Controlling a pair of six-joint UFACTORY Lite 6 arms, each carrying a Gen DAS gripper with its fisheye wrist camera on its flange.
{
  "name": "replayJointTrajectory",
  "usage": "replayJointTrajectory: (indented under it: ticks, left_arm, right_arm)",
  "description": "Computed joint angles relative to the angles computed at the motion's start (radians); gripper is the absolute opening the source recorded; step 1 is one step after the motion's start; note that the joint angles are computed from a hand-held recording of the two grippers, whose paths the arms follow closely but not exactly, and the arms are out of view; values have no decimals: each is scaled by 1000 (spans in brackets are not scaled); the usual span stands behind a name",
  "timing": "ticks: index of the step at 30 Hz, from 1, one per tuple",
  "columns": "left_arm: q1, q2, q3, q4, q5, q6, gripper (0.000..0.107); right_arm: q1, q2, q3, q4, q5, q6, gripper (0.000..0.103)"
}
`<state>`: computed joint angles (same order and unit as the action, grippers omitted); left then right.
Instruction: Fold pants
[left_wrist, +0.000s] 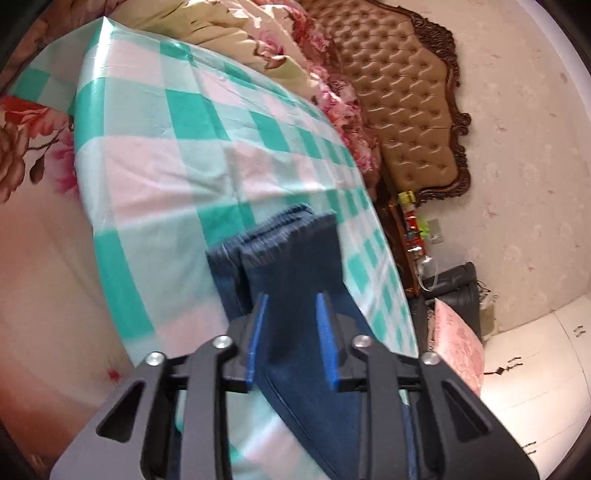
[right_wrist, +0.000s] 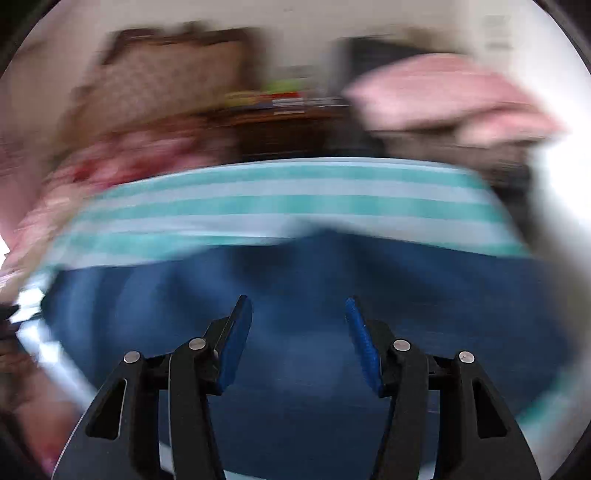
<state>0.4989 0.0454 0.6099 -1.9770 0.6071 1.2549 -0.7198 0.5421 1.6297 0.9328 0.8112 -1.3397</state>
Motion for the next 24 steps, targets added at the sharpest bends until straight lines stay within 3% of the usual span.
replayJointTrajectory:
  ticks: [3,6,9,11,13,14,18,21,23,24]
  left_arm:
    - [21,86,70,46,2,-23,24]
    - [38,157,103,51,56,-11,24]
    - [57,168,93,76,87,8,24]
    - [49,194,120,110,83,-6,24]
    - [29,231,165,134,59,-12,16]
    - [20,229,173,153,34,-16,2]
    - [-31,41,70,155,-119,44,3]
    - [-95,70,94,144,-224,91,9]
    - [-80,63,84,123,-199,124,13]
    - [-72,46,75,106,-193,147,21]
  right_arm:
    - [244,46,-4,57,-46,38,50]
    - [436,264,231,-74,-71,292,48]
    - [538,373,332,-234,-173,515,48]
    - [562,401,331,-222,-178,507,49]
    - [596,368,249,-209,-289,428,49]
    - [617,341,201,-208,-329,413,49]
    - [640,315,138,-203,-410,378,50]
    - [686,297,91,-290,-504,432,61]
    - [706,290,81,-399,-544,553,65]
    - [706,284,81,-398,-530,562,65]
